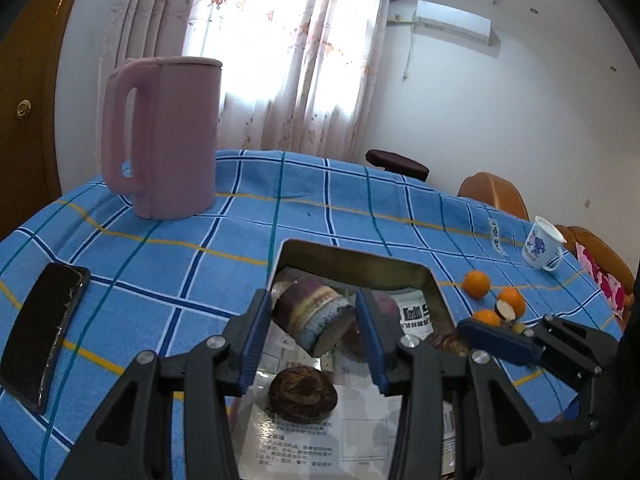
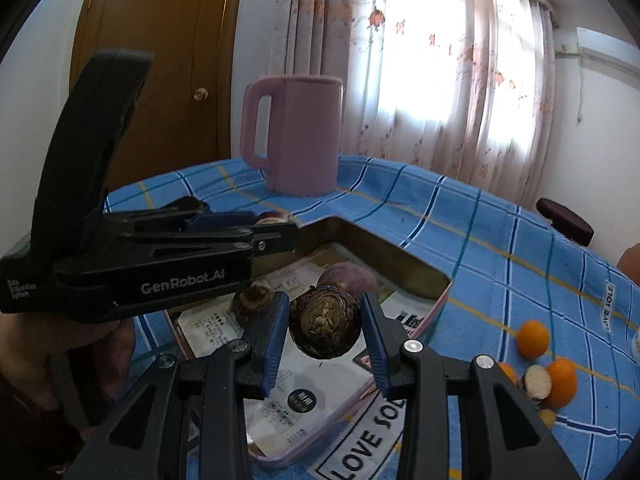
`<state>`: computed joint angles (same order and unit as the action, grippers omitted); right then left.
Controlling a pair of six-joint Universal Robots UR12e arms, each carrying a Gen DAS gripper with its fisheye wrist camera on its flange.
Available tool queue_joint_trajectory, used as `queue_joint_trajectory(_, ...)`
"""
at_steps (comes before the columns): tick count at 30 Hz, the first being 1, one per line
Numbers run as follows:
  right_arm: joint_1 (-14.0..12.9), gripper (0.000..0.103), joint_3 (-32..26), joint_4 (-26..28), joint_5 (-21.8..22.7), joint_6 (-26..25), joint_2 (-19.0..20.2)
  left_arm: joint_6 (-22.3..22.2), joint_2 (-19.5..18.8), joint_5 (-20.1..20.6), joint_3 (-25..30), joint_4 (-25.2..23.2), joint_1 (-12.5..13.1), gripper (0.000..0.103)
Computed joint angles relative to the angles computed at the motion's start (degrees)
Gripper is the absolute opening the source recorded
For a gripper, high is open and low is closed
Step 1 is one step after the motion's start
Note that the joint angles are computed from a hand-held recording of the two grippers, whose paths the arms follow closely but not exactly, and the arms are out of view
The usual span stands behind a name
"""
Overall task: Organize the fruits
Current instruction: 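Carry the mangosteen and jar over the tin box and release both, then grasp a kiwi with the right tool while the left tool grasps an orange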
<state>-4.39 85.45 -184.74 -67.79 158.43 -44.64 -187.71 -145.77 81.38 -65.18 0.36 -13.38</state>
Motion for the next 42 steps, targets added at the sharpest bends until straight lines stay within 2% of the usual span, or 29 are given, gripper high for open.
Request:
queue_joint_trajectory(3, 0.18, 0.039, -0.22, 1.54, -0.25, -0.56, -0.01, 1.28, -0.18, 0.08, 0.63, -1.72, -0.20, 0.045)
queue_joint_trajectory(17, 0.61, 0.039, -2.19, 10.70, -1.27, -2.33, -0.08, 1.95, -0.75, -0.92, 2.49, -6.99, -0.12, 0.046)
queue_joint_trajectory(18, 0.73, 0.040, -2.37, 11.09, -1.82, -2.34, -0.04, 2.10, -0.73, -0.73, 2.42, -6.90, -0.17, 0.047)
queue_joint_trajectory(20, 0.74, 0.049, -1.97, 9.74, -2.54, -1.67, -0.18, 2.04, -0.64, 0.42, 2.17, -6.34, -0.35, 0.061)
queue_joint_trajectory(21, 0.57, 0.051, -1.42, 8.46, -2.38, -1.10, -0.39, 1.80, -0.59, -0.35, 1.96, -5.87, -0.26, 0.063)
queue_joint_trajectory(26, -1.15, 0.052, 3.41, 1.76, -4.25, 0.52, -2.81, 0.23, 0.12, -0.77, 0.00, -1.01, -0.34, 0.086)
queue_joint_trajectory(29, -3.50, 0.052, 6.23, 0.00, -7.17, 5.05, -4.34, 0.19, 0.39, -2.13, -0.46, 0.66, -0.79, 0.086)
queue_joint_trajectory(33, -5.73, 0.052, 7.59, 1.19, -12.26, 8.77, -5.01, 2.45, 0.47, -4.53, -0.24, 1.54, -2.10, 0.086)
queue_joint_trajectory(37, -7.52, 0.052, 7.53, 5.64, -10.85, 11.09, -5.39, 6.08, -0.05, -6.18, 1.29, -0.60, -3.66, 0.086)
queue_joint_trajectory(42, -8.31, 0.052, 6.86, 10.54, -7.90, 10.95, -5.44, 9.91, -1.10, -5.63, 3.87, -4.39, -5.40, 0.086)
